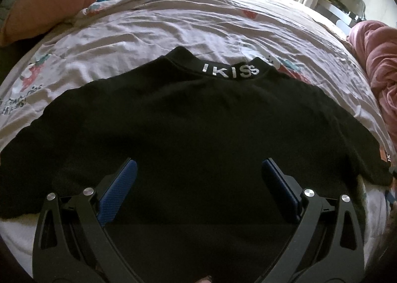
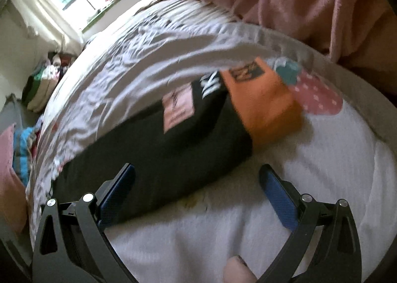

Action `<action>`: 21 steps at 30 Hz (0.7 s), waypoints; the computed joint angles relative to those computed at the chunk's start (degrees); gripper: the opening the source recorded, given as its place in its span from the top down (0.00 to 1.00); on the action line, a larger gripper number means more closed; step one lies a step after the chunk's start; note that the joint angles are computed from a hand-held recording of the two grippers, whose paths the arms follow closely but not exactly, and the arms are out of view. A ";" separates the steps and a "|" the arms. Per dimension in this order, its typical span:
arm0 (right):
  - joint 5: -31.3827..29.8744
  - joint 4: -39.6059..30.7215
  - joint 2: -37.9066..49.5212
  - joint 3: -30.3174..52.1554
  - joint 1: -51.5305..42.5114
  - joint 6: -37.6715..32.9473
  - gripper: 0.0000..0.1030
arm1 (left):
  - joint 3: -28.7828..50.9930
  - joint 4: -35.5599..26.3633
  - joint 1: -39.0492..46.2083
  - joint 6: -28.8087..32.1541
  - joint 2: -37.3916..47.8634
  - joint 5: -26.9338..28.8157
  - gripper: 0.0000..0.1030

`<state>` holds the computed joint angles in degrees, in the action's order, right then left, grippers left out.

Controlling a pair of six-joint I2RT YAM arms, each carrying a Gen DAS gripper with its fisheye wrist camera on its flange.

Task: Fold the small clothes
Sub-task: 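Move the right gripper to the orange cuff of the sleeve nearest it, then close the right gripper on the orange cuff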

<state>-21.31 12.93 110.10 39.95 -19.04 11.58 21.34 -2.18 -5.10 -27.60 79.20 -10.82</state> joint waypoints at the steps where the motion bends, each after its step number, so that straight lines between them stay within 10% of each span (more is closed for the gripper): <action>1: -0.31 0.47 1.12 0.93 -0.39 0.39 0.04 | 0.02 0.08 0.31 0.14 0.10 0.23 0.09; 5: -0.85 3.46 3.83 3.11 -0.84 2.62 0.06 | -0.24 0.20 2.35 0.65 -0.42 2.07 0.09; 13: 3.81 7.58 4.11 2.91 1.25 1.47 0.74 | -0.48 -0.80 5.46 2.52 -3.10 4.60 0.09; 21: 0.73 10.08 -4.01 -2.33 4.02 -0.48 0.83 | -0.29 -4.69 4.79 2.61 -8.21 5.40 0.09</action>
<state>-20.58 23.00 106.10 37.62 -15.02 11.10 21.05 -6.87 -0.31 -24.99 70.99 -5.42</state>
